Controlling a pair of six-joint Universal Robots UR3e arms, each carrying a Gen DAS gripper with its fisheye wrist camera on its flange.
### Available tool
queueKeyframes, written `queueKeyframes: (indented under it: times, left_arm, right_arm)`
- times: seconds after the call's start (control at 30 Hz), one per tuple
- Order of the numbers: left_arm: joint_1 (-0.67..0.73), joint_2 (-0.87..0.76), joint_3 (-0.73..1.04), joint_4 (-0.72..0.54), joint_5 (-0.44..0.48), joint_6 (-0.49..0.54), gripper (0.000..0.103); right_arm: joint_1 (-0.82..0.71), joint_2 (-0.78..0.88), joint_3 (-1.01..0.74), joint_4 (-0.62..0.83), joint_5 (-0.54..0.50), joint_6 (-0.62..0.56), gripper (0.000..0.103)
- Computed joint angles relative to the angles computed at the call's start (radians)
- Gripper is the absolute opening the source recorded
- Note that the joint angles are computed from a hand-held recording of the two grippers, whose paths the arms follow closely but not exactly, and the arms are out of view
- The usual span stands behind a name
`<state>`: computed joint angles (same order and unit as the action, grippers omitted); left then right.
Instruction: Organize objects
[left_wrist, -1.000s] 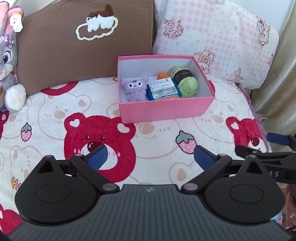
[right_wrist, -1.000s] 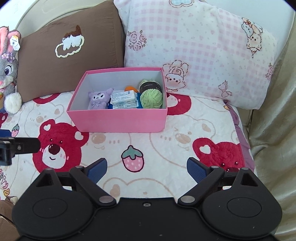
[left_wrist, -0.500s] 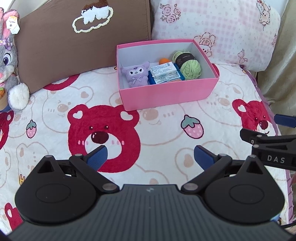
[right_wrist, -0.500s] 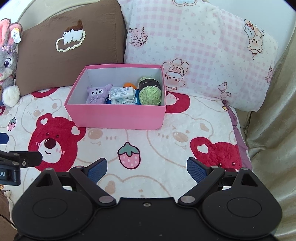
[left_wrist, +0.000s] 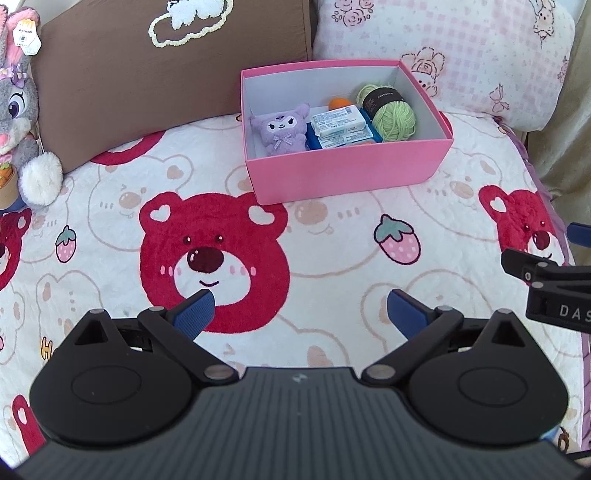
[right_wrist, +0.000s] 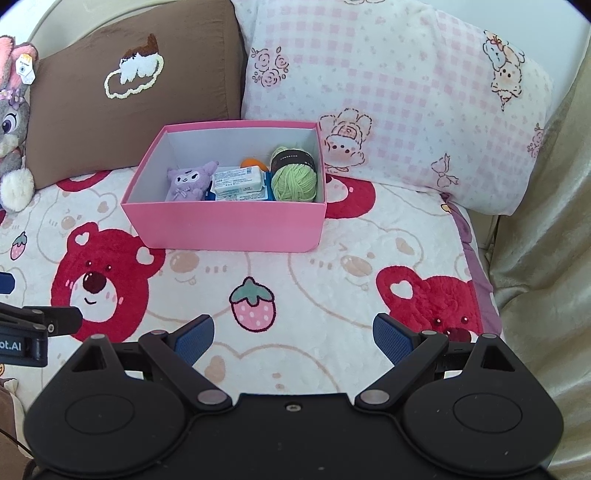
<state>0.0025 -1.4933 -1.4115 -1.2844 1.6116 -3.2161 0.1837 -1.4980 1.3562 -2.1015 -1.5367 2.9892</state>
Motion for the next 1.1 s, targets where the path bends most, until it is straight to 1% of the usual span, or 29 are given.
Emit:
queueKeyframes:
  times: [0.23,0.93,1.1]
  left_arm:
    - [-0.006,-0.014,0.01,-0.009,0.013,-0.004,0.101]
    - [0.009,-0.005,-0.002,-0.011,-0.004,-0.011,0.101]
    - [0.024,-0.002,-0.005,-0.015,-0.025,-0.007,0.101]
  right_arm:
    - [-0.002,-0.004,0.005,-0.001,0.004,-0.005,0.095]
    - [0.002,0.002,0.001,0.004,0.0,0.0,0.095]
    - [0.003,0.002,0.002,0.005,-0.002,0.0,0.095]
